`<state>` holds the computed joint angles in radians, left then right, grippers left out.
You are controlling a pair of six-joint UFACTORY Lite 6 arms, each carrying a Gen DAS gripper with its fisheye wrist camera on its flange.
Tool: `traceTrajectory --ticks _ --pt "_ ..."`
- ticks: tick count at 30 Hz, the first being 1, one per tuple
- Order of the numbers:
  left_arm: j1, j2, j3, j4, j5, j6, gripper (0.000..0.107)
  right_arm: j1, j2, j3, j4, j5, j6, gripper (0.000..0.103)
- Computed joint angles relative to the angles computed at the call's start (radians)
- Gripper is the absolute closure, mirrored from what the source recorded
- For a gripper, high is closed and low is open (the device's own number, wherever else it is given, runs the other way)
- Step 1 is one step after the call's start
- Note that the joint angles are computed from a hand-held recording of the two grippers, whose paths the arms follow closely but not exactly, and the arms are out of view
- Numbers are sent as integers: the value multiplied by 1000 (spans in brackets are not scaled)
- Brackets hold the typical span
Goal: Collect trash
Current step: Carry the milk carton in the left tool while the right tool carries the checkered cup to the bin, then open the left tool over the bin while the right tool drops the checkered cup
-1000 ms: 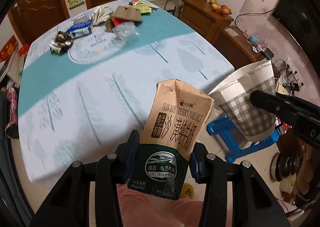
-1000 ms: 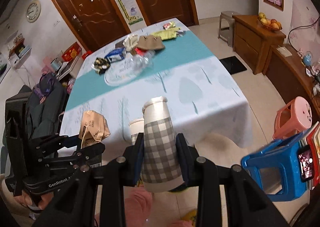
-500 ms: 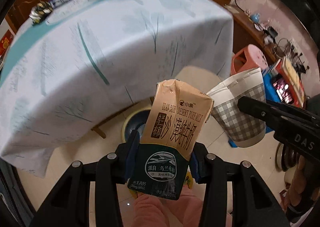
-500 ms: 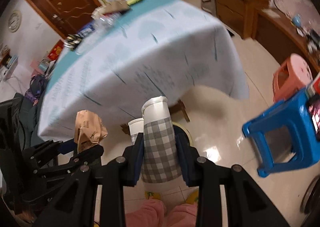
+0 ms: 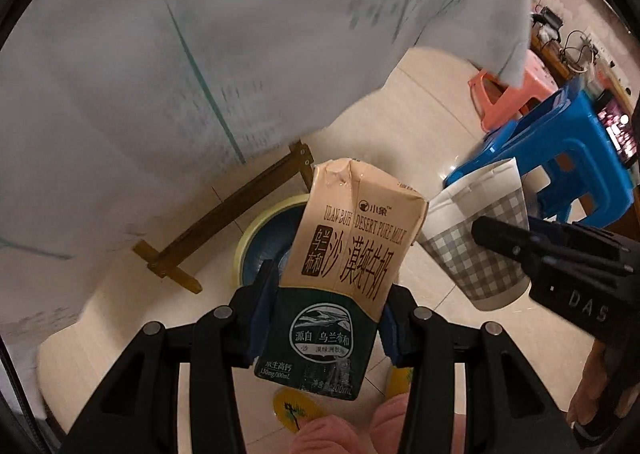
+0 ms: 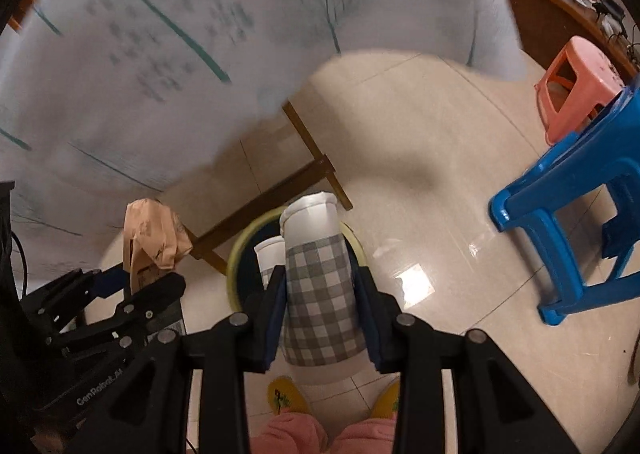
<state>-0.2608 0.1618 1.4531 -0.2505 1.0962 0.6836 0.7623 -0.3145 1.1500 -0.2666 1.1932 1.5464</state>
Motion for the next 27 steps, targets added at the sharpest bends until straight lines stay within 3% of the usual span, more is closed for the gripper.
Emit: traceTrajectory --ticks 7,10,12,14,16,20,27 --pt "2 67 -177 -63 -222 115 61 -39 77 -193 -1 -246 -29 65" --pt "8 114 -192 -60 -284 134 50 -51 160 -205 5 -328 -63 61" --pt "27 141 -201 -50 -327 140 39 -58 215 -205 0 -354 -78 60" --pt "48 178 -192 -41 -357 131 16 -64 237 -213 -13 -366 -74 57" --pt "72 208 -175 -56 -374 142 4 -76 239 -237 -11 -405 -79 50" --pt "108 227 -170 -77 -389 184 5 -80 249 -238 -12 -428 -108 47" --pt "121 162 -177 -101 -322 186 5 -35 213 -229 -42 -390 -24 47"
